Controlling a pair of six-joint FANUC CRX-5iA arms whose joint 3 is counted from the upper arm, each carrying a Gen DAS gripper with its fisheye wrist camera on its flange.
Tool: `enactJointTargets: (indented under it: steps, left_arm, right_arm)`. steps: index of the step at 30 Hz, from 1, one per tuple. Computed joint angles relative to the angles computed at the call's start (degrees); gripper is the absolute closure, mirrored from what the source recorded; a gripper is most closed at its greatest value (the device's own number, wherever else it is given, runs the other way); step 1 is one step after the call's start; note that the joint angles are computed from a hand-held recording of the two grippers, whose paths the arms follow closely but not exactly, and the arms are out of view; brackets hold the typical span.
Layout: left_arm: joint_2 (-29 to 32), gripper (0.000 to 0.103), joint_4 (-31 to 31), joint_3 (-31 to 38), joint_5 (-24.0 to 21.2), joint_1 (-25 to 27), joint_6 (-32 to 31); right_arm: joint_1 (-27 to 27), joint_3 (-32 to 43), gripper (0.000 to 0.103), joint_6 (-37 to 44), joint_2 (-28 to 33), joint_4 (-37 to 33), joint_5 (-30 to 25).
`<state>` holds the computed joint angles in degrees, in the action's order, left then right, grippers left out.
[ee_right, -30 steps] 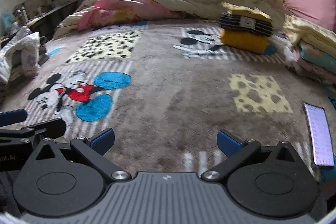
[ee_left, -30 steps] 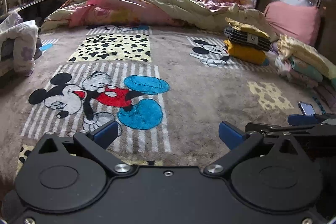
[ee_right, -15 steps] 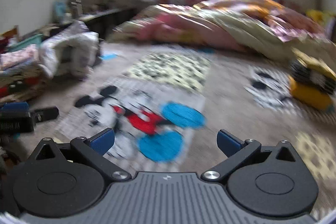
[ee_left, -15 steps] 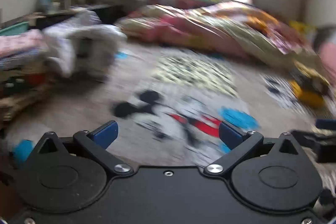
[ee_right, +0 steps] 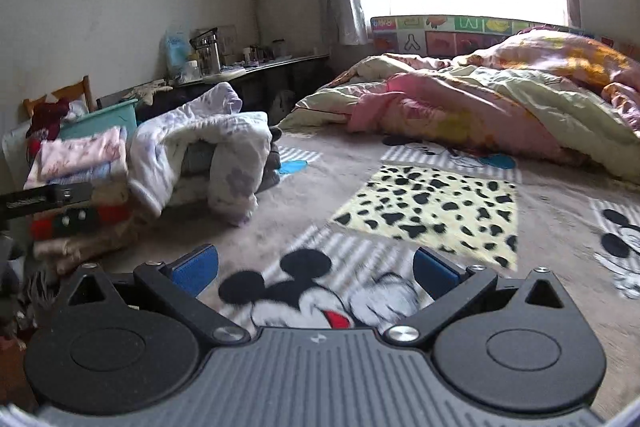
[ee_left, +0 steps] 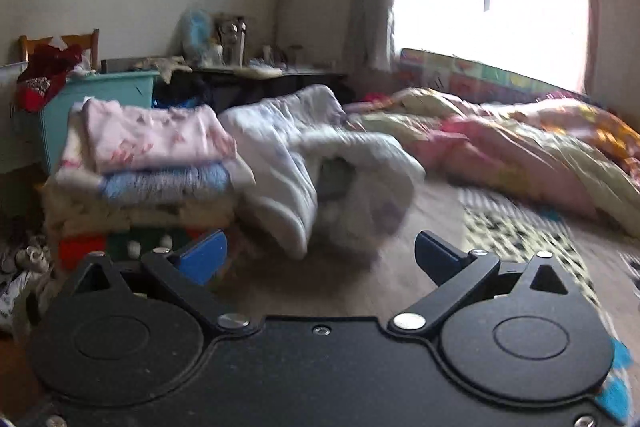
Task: Fold clothes
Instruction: 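Reach both grippers toward the white floral garment on the clothes pile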
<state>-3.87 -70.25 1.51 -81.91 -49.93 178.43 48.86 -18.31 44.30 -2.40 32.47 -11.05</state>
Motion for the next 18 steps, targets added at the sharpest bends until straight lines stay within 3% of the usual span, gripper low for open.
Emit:
enactJointTargets:
  steps: [2, 4, 6, 7, 10, 11, 12, 18]
  left_arm:
    - [0.1, 0.003, -1.2, -1.0, 2.9, 2.7, 1.0]
    - [1.3, 0.009, -1.3, -1.0, 5.2, 5.9, 0.9]
    - [3.0, 0.023, 0.5, -0.2, 7.4, 9.6, -0.4]
    - [3.7, 0.023, 2.4, 0.2, 8.8, 11.7, -0.9]
    - [5.0, 0.029, 7.4, 0.8, 12.0, 16.7, -2.2]
    - [5.4, 0.058, 8.7, 1.0, 12.5, 17.9, -2.4]
    - [5.4, 0.095, 10.7, 1.2, 13.5, 19.3, -3.7]
    - [5.9, 0.100, 4.3, 7.8, 10.4, 15.3, -11.7]
  right_arm:
    - [0.4, 5.5, 0.000, 11.7, 2.3, -12.1, -2.4]
    - [0.1, 8.4, 0.000, 16.7, 4.1, -17.7, -2.8]
    - [-0.4, 11.3, 0.000, 22.5, 5.4, -24.6, -4.1]
    - [-0.9, 12.9, 0.000, 25.8, 5.8, -28.8, -5.3]
    - [-1.7, 14.1, 0.000, 28.8, 6.7, -32.4, -8.0]
    - [-1.9, 13.9, 0.000, 29.6, 6.7, -33.0, -8.8]
    - [-2.3, 13.4, 0.000, 30.4, 6.4, -33.6, -9.5]
    - [-5.3, 10.2, 0.000, 32.9, 4.1, -39.0, -12.5]
